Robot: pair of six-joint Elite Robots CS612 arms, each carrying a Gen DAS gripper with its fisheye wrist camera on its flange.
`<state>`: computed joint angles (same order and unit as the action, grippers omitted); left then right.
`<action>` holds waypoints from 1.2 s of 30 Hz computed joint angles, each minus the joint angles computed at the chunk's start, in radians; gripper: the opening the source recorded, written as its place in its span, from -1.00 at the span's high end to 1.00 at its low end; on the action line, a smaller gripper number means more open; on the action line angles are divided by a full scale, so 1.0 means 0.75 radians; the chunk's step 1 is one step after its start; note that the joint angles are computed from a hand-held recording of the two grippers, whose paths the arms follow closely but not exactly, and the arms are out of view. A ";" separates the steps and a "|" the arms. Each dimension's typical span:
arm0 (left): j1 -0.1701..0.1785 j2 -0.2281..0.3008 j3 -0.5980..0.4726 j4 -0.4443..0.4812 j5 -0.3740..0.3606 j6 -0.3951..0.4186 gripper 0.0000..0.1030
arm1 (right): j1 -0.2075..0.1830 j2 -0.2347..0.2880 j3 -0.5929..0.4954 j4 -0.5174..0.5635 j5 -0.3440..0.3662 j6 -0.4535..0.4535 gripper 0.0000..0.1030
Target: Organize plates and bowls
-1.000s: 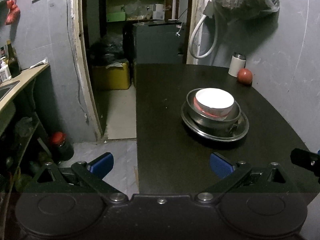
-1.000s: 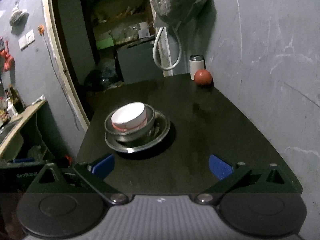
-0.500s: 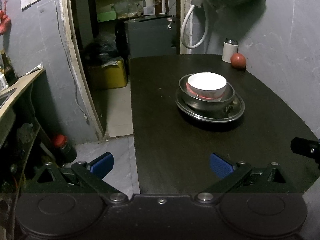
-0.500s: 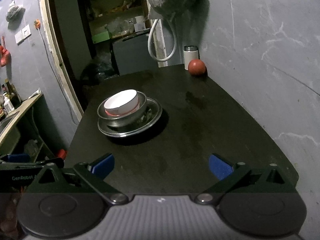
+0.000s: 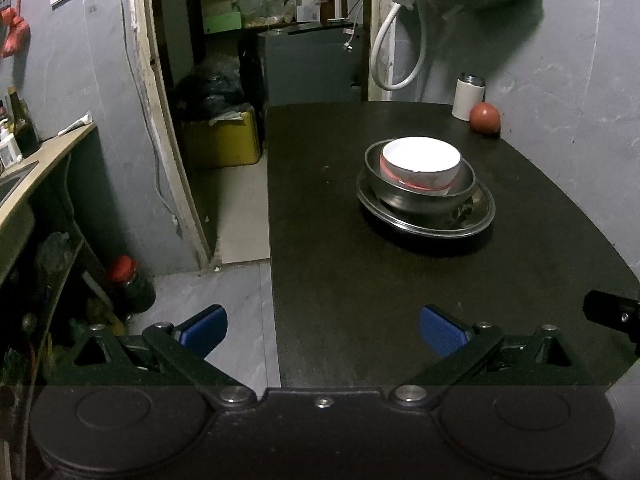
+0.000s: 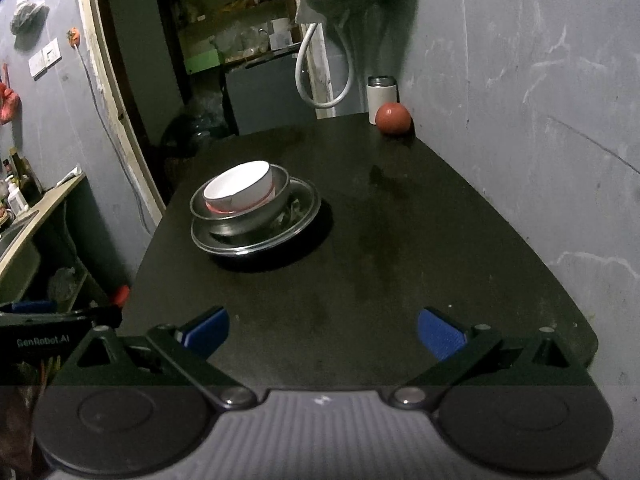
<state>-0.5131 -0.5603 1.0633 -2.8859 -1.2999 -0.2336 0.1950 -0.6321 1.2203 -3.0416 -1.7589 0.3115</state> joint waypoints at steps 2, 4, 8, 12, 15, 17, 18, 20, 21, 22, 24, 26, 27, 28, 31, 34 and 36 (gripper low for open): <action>0.000 0.000 0.000 0.000 0.000 0.000 -0.98 | -0.001 0.000 0.000 0.001 0.001 -0.001 -1.00; -0.001 0.000 -0.001 0.006 0.003 -0.003 -0.98 | -0.002 -0.001 0.000 0.005 0.003 -0.001 -1.00; -0.001 0.003 -0.004 0.015 0.003 -0.020 -0.98 | -0.002 -0.001 -0.001 0.016 0.009 -0.006 -1.00; 0.000 0.007 -0.009 0.030 0.000 -0.029 -0.98 | -0.002 0.000 -0.001 0.025 0.008 -0.009 -1.00; 0.000 0.009 -0.012 0.032 0.001 -0.030 -0.98 | -0.002 0.000 -0.003 0.027 0.004 -0.009 -1.00; 0.001 0.009 -0.013 0.034 0.000 -0.028 -0.98 | -0.002 0.002 -0.005 0.029 0.004 -0.008 -1.00; 0.001 0.010 -0.015 0.037 0.001 -0.028 -0.98 | -0.001 0.003 -0.006 0.029 0.004 -0.008 -1.00; 0.000 0.010 -0.014 0.034 0.002 -0.030 -0.98 | -0.001 0.004 -0.008 0.030 0.004 -0.007 -1.00; 0.001 0.010 -0.014 0.035 0.002 -0.032 -0.98 | -0.001 0.004 -0.008 0.030 0.005 -0.008 -1.00; 0.001 0.011 -0.015 0.036 0.002 -0.034 -0.98 | -0.001 0.004 -0.008 0.030 0.005 -0.008 -1.00; 0.002 0.014 -0.018 0.039 0.002 -0.037 -0.98 | -0.001 0.004 -0.009 0.032 0.005 -0.008 -1.00; 0.003 0.015 -0.020 0.041 0.002 -0.037 -0.98 | -0.001 0.004 -0.009 0.033 0.004 -0.007 -1.00; 0.003 0.014 -0.019 0.040 0.002 -0.036 -0.98 | -0.001 0.005 -0.010 0.034 0.004 -0.006 -1.00; 0.003 0.015 -0.019 0.039 0.002 -0.036 -0.98 | -0.001 0.005 -0.010 0.034 0.004 -0.006 -1.00; 0.003 0.014 -0.019 0.040 0.001 -0.037 -0.98 | -0.001 0.006 -0.012 0.034 0.002 -0.006 -1.00; 0.003 0.014 -0.019 0.041 0.002 -0.037 -0.98 | -0.001 0.008 -0.014 0.036 0.000 -0.003 -1.00; 0.002 0.014 -0.019 0.041 0.003 -0.036 -0.98 | -0.001 0.009 -0.015 0.032 -0.002 0.000 -1.00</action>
